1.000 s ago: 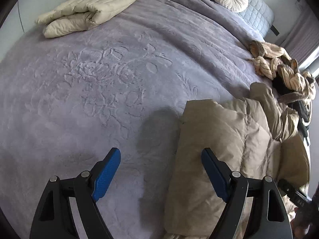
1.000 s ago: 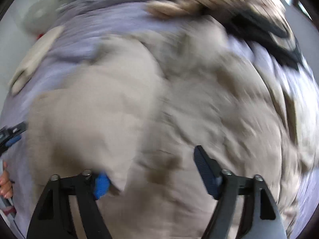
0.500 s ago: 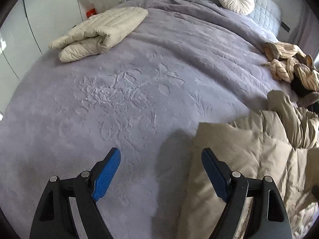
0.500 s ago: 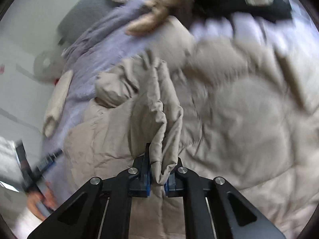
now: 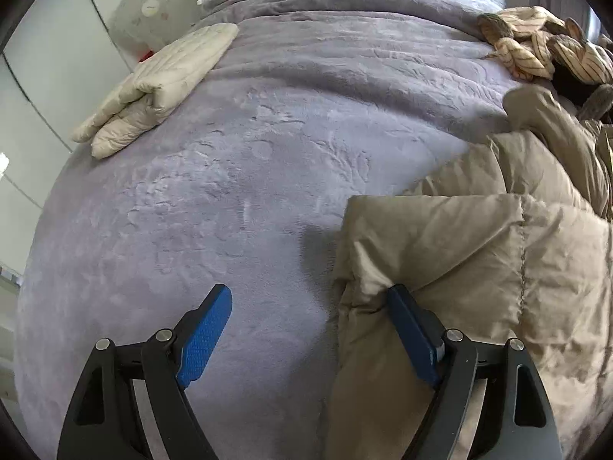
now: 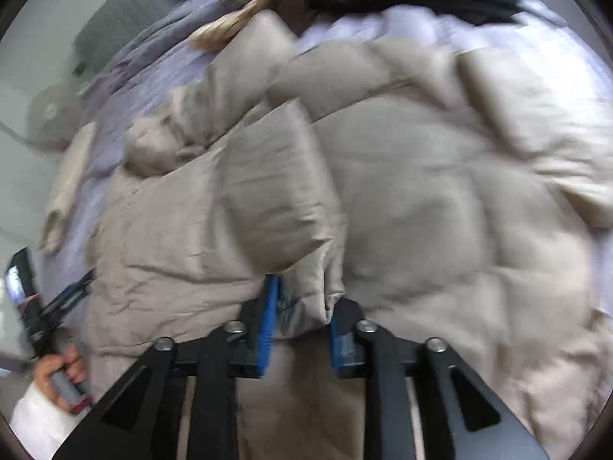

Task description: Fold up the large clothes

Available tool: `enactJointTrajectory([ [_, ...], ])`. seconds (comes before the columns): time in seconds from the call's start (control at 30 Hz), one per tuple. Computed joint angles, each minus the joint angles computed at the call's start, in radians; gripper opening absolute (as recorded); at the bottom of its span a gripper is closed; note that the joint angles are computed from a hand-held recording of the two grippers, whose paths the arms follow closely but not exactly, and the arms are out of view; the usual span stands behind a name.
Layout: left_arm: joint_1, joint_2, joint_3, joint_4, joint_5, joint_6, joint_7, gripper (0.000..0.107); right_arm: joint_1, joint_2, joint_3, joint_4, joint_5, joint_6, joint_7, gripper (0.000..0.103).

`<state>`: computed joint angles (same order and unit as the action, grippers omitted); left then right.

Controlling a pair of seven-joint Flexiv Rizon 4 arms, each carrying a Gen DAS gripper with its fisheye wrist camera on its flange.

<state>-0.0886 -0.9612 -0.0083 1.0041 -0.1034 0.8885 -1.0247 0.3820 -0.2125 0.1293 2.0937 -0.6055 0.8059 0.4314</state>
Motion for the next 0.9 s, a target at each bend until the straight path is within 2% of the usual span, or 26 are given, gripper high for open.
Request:
enactJointTrajectory([
  [0.03,0.007,0.013,-0.004,0.006,-0.009,-0.003,-0.006,0.085,0.001,0.014,0.023,-0.018,-0.014,-0.098,0.024,0.028],
  [0.07,0.020,0.042,-0.023,0.044,-0.026,0.009,0.003,0.085,-0.022,0.042,0.064,-0.004,-0.032,-0.130,0.053,0.027],
  [0.1,0.041,0.074,-0.052,0.090,-0.051,0.021,0.023,0.085,-0.037,0.066,0.073,0.028,-0.087,-0.098,0.094,0.025],
  [0.13,0.059,0.103,-0.075,0.139,-0.074,0.036,0.049,0.085,-0.041,0.086,0.048,0.071,-0.159,-0.009,0.116,0.020],
  [0.17,0.074,0.132,-0.093,0.186,-0.093,0.045,0.081,0.085,-0.018,0.089,0.011,0.083,-0.187,0.033,0.099,0.018],
  [0.27,0.065,0.185,-0.069,0.307,-0.067,0.095,0.153,0.085,-0.043,0.023,-0.002,0.069,-0.173,0.162,0.002,0.017],
  [0.33,0.040,0.182,-0.034,0.334,-0.041,0.111,0.142,0.085,-0.052,-0.026,-0.001,0.059,-0.095,0.192,-0.070,0.014],
  [0.4,0.041,0.172,-0.036,0.346,-0.060,0.126,0.119,0.085,-0.047,-0.057,-0.025,0.065,-0.092,0.215,-0.085,0.010],
  [0.57,0.017,0.150,-0.004,0.299,-0.049,0.091,0.055,0.087,-0.053,-0.045,-0.057,0.086,-0.075,0.244,-0.076,0.010],
  [0.63,0.025,0.173,-0.010,0.310,-0.045,0.081,0.060,0.087,-0.052,-0.017,-0.059,0.105,-0.080,0.261,-0.045,0.015],
  [0.73,0.052,0.224,-0.041,0.359,-0.062,0.059,0.110,0.087,-0.062,0.048,-0.039,0.161,-0.076,0.303,-0.009,0.015],
  [0.8,0.065,0.268,-0.056,0.409,-0.076,0.050,0.145,0.087,-0.062,0.081,-0.022,0.196,-0.074,0.333,0.037,0.021],
  [0.87,0.073,0.305,-0.066,0.453,-0.091,0.041,0.180,0.087,-0.046,0.091,-0.001,0.204,-0.074,0.337,0.096,0.043],
  [0.9,0.076,0.330,-0.071,0.484,-0.098,0.038,0.200,0.087,-0.041,0.101,0.009,0.213,-0.070,0.336,0.122,0.046],
])
